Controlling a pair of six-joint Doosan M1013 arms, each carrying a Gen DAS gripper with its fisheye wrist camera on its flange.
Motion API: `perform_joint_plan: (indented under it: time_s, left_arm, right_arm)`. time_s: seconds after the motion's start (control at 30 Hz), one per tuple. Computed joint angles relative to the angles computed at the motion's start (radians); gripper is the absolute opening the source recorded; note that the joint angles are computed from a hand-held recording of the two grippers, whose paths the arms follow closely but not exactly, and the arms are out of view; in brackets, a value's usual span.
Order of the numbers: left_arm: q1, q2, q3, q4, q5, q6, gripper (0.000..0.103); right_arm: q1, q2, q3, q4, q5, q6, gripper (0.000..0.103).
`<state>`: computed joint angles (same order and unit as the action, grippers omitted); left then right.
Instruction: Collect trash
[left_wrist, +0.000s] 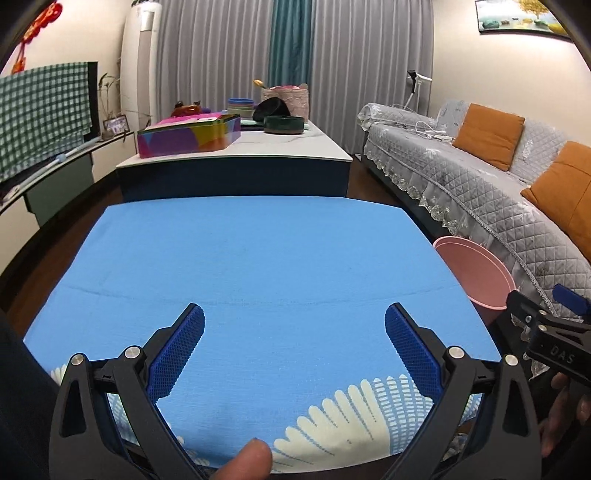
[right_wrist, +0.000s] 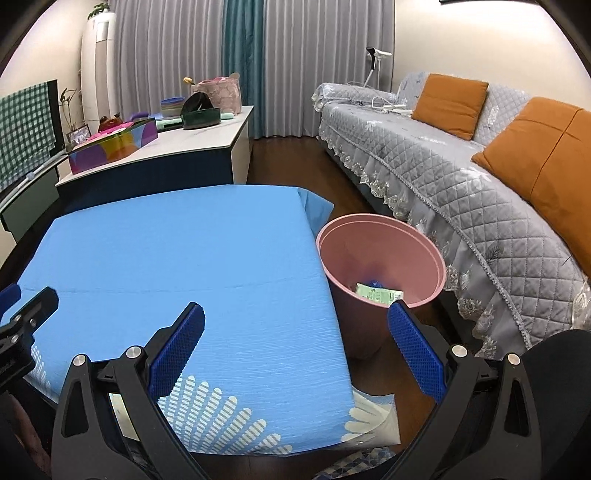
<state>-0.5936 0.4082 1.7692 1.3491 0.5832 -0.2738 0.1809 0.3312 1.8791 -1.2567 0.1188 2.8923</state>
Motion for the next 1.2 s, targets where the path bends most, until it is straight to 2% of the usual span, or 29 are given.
perform_joint_plan:
  time_s: [0.07,0.17,0.23,0.5,0.67,1.2]
  left_arm:
    - [0.001,0.005,-0.006,-0.012,-0.005,0.022,0.095]
    - [0.006,0.012,-0.01,-0.036,-0.023,0.045,0.095]
    - [0.009,0.013,-0.011,-0.046,-0.03,0.045,0.095]
    - [0.006,0.017,-0.009,-0.025,-0.033,0.024,0.095]
    - [0.006,0.017,-0.01,-0.019,-0.033,0.015,0.095]
    - [0.005,0.017,-0.01,-0.017,-0.035,0.017,0.095]
  right_arm:
    - [0.004,0.004,-0.003,-0.023,-0.001,0.025,0.098]
    - [0.017,0.006,-0.003,-0.162,0.008,0.144,0.098]
    - [0.023,0.007,-0.002,-0.191,0.009,0.161,0.098]
    - [0.021,0.01,-0.002,-0.135,0.004,0.118,0.098]
    - [0.019,0.007,0.001,-0.158,0.0,0.139,0.098]
    - [0.02,0.009,-0.004,-0.111,0.002,0.097,0.098]
